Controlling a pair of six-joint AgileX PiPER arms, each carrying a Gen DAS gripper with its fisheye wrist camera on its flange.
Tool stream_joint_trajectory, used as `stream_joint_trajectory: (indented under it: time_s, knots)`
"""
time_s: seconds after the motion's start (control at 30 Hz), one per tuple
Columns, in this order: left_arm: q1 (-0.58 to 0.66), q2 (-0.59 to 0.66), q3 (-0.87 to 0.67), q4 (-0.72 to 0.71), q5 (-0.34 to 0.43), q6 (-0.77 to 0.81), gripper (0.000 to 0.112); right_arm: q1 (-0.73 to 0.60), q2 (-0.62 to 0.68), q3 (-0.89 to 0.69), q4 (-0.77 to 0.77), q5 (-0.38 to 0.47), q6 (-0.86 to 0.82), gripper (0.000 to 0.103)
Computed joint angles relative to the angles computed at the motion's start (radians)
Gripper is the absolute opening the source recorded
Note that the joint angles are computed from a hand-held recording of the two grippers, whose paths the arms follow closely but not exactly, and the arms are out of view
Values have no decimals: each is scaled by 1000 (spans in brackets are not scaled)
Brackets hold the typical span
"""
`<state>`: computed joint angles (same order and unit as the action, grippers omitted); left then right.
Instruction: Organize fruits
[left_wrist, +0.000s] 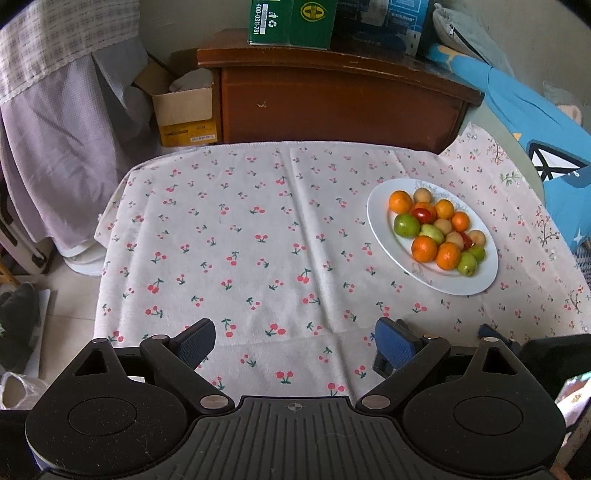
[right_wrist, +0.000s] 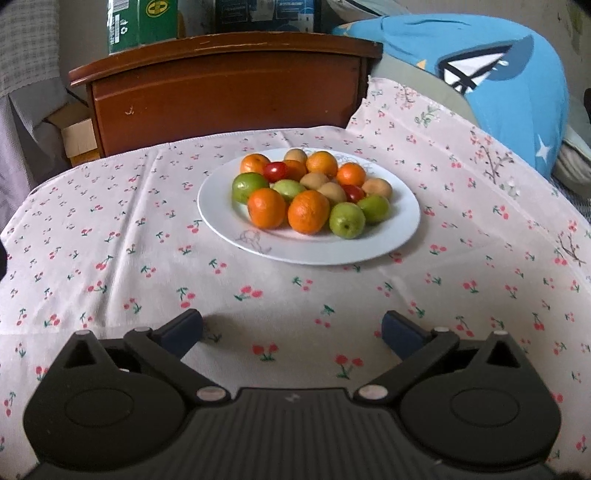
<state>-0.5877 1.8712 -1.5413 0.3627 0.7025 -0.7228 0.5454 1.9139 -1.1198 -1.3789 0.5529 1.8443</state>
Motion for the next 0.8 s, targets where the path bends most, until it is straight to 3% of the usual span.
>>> stream_joint_trajectory:
  time_s: [0.13, 0.8]
  knots:
    - [3, 4, -5, -4, 3, 3, 95, -13, 1, 2, -32, -34, 19, 102]
    - [2, 104, -75, 66, 103, -39, 95, -10, 1, 5, -41, -31, 27, 102]
